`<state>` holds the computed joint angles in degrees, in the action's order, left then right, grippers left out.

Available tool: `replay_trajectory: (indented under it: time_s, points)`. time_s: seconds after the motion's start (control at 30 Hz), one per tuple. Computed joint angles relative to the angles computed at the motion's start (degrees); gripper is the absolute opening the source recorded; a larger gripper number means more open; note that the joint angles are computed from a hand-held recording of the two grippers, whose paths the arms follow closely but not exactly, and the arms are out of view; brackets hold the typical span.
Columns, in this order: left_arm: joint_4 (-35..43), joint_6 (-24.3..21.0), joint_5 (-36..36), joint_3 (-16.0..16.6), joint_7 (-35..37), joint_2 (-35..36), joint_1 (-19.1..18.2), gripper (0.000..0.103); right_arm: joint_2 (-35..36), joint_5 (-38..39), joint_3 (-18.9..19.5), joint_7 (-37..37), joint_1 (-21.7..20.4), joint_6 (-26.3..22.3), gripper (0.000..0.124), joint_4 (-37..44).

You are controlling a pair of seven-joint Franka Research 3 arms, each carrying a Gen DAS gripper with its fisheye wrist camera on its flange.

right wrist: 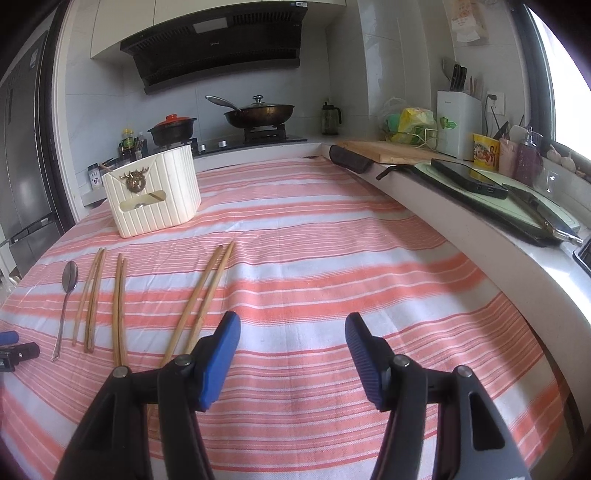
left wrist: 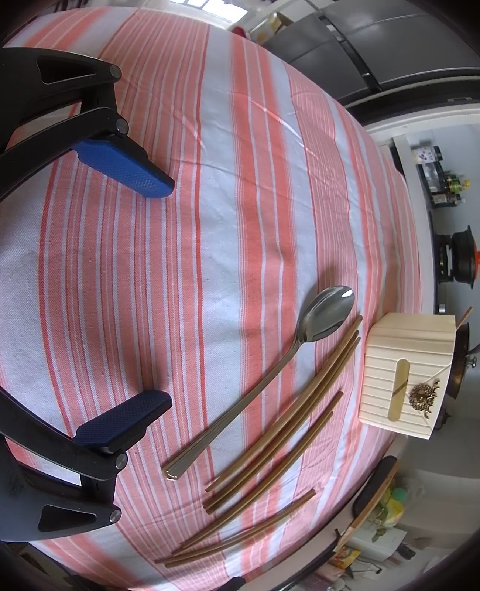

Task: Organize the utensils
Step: 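Move both tools back down toward the remaining spoon and chopsticks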

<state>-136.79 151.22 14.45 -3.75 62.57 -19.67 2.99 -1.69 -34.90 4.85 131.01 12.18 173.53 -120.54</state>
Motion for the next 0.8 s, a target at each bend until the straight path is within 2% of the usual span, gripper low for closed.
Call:
replay_trajectory:
  time_s: [0.17, 0.23, 0.33, 0.37, 0.43, 0.47, 0.5, 0.57, 0.63, 0.7, 0.8]
  points:
    - [-0.35, 0.56, -0.08, -0.14, -1.26, -0.36, 0.44, 0.103, 0.05, 3.34, -0.11, -2.01, 0.18, 0.39, 0.06, -0.37]
    - [-1.09, 1.52, -0.05, -0.13, -3.01, -1.06, 0.95, 0.103, 0.45, 8.6, -0.19, -7.36, 0.93, -0.43, 0.06, -0.07]
    - [-1.83, 2.44, -3.05, 1.55, -3.22, -2.22, 0.31, 0.102, 0.9, 16.33, -0.35, -14.32, 1.92, -1.71, 0.06, 0.42]
    - [-1.44, 1.96, -4.24, 1.99, -3.31, -2.46, 0.11, 0.102, 1.02, 19.03, -0.36, -16.63, 2.25, -3.68, 0.06, 1.17]
    - [-0.29, 1.9, -6.95, 2.92, -3.1, -2.56, -0.58, 0.102, 1.53, 31.65, -0.08, -26.58, 3.45, -11.2, 0.06, 4.47]
    - [0.83, 1.48, -7.51, 2.81, -3.42, -2.17, -0.53, 0.102, 1.68, 37.02, 0.07, -30.73, 3.91, -13.29, 0.06, 5.78]
    - [2.38, 0.55, -7.41, 2.31, -3.97, -1.41, -0.25, 0.102, 2.05, 38.61, 0.25, -32.83, 4.34, -15.24, 0.06, 7.33]
    - [6.17, -2.12, -6.54, 1.11, -4.96, 1.11, 0.13, 0.102, 3.75, 36.24, 0.57, -33.47, 5.29, -18.85, 0.059, 11.17]
    - [9.24, -4.08, -4.78, -0.28, -6.9, 3.84, 0.55, 0.102, 6.55, 37.45, 0.84, -36.34, 6.17, -22.39, 0.046, 15.77]
    - [10.92, -4.43, -1.66, -1.68, -10.01, 5.97, 1.13, 0.102, 9.47, 35.54, 0.56, -36.68, 7.35, -25.85, 0.036, 19.97]
    - [14.41, -7.73, 3.19, -2.93, -13.45, 10.05, 1.18, 0.102, 12.51, 32.54, -0.17, -36.95, 9.06, -29.78, 0.03, 23.95]
